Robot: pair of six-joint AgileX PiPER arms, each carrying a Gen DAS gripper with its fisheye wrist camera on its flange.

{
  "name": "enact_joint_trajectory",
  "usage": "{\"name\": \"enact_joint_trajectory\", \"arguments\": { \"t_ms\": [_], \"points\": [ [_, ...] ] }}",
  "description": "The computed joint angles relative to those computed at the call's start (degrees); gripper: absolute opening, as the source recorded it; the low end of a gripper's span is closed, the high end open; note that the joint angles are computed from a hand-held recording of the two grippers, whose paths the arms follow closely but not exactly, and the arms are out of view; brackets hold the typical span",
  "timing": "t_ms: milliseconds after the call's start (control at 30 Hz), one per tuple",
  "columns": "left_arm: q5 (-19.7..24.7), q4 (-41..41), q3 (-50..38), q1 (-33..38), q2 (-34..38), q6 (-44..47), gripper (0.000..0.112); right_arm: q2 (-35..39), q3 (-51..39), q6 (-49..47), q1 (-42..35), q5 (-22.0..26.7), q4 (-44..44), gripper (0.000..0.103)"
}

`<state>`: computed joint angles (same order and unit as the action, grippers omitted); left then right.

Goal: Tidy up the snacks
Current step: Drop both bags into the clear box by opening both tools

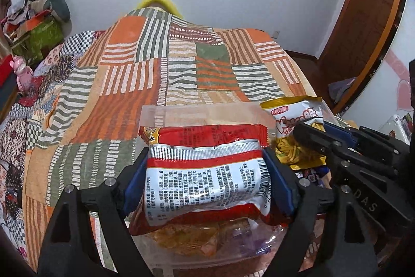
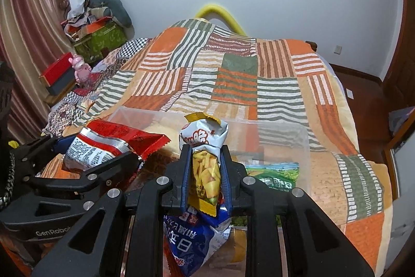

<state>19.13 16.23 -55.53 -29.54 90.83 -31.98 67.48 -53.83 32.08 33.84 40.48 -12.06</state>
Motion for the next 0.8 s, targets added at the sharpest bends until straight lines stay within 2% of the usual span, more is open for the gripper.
{"name": "enact_joint_trajectory", "arguments": {
  "t_ms": [167,333,533,800],
  "points": [
    [0.03,5.54,1.06,-1.38,-1.86,-4.39,0.087,-0.1,-0.57,-0.99,-0.35,1.38,0.24,0.023],
    [0.77,3.6,2.05,-1.75,-4.94,-2.69,0.088,-2.42,-0.58,-0.82,-0.61,3.21,-0.29,0.038],
    [2.93,2.92,4.01,-2.46,-10.41,-2.65,0.089,-6.38,-0.84,0.17,0.69,6.43,-1.61,0.043],
    [7.56,9.54,8.69,-6.67,-20.44,-8.96,0.089,-12.37,-0.92,10.32,11.42,12.86,-9.59,0.05]
  ]
}}
